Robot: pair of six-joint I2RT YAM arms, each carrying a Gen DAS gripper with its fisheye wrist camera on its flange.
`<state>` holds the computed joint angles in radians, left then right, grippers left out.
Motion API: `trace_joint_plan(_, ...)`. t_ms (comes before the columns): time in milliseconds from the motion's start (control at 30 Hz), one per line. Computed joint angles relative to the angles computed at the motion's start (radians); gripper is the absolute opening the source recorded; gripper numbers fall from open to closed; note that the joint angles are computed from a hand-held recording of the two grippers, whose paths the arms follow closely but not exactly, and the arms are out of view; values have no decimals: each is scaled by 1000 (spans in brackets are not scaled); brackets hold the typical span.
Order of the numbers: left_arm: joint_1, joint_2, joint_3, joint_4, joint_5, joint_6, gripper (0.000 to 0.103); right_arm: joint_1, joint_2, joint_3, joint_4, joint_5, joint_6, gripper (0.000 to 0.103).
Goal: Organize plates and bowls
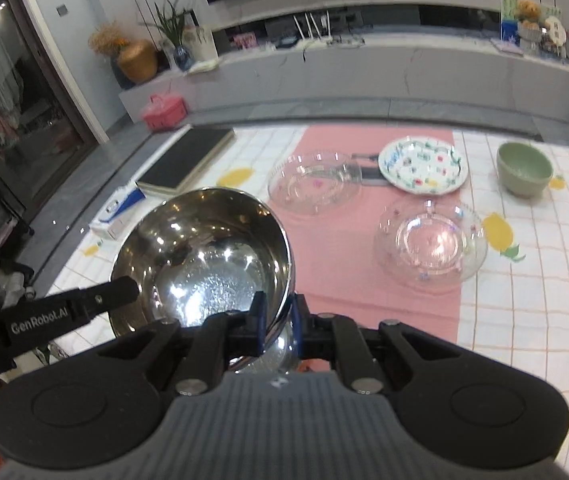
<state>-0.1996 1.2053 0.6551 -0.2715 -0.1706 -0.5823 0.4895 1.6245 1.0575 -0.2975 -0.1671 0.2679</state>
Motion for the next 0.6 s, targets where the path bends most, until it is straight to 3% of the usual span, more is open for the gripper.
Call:
trace_joint_plan(267, 27, 83, -20, 12, 44, -13, 10, -5, 132, 53, -9, -11, -19, 10)
trace_joint_plan(600, 42, 141, -8, 12, 59, 2, 10, 3, 184, 82, -18, -6, -21, 10)
